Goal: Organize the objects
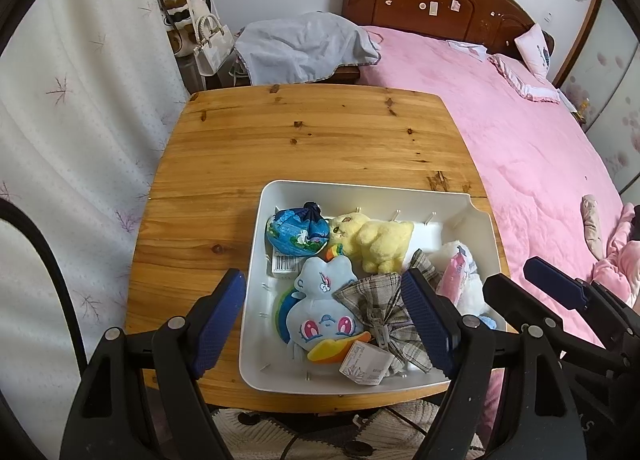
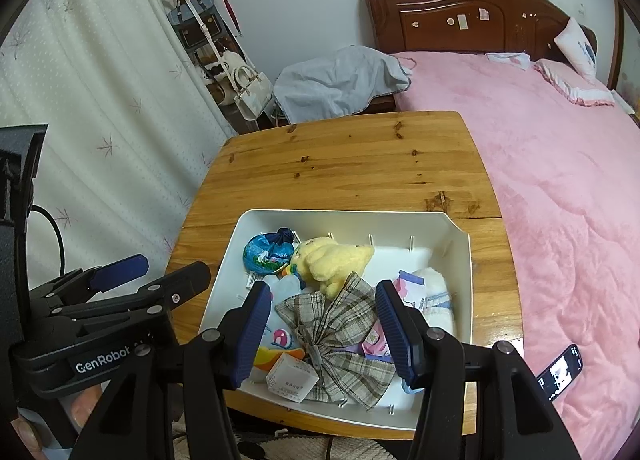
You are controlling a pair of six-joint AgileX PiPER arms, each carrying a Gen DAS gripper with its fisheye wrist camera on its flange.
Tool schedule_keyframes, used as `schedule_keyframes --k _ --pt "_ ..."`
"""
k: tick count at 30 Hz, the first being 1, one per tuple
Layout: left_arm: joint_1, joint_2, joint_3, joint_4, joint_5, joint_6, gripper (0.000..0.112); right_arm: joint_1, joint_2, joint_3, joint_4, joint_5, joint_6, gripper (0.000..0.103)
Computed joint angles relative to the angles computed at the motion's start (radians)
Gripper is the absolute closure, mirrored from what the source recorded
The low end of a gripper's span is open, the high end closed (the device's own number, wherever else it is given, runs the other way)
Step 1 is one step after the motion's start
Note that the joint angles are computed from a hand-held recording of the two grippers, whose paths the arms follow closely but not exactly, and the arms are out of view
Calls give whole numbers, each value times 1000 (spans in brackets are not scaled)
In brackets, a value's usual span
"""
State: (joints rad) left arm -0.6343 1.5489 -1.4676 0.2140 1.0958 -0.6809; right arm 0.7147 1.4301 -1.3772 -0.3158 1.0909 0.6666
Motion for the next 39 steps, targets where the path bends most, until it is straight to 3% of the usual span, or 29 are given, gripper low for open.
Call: schedule_keyframes --k 39 --pt "11 -29 34 -17 -10 17 30 22 7 12 -9 -5 43 48"
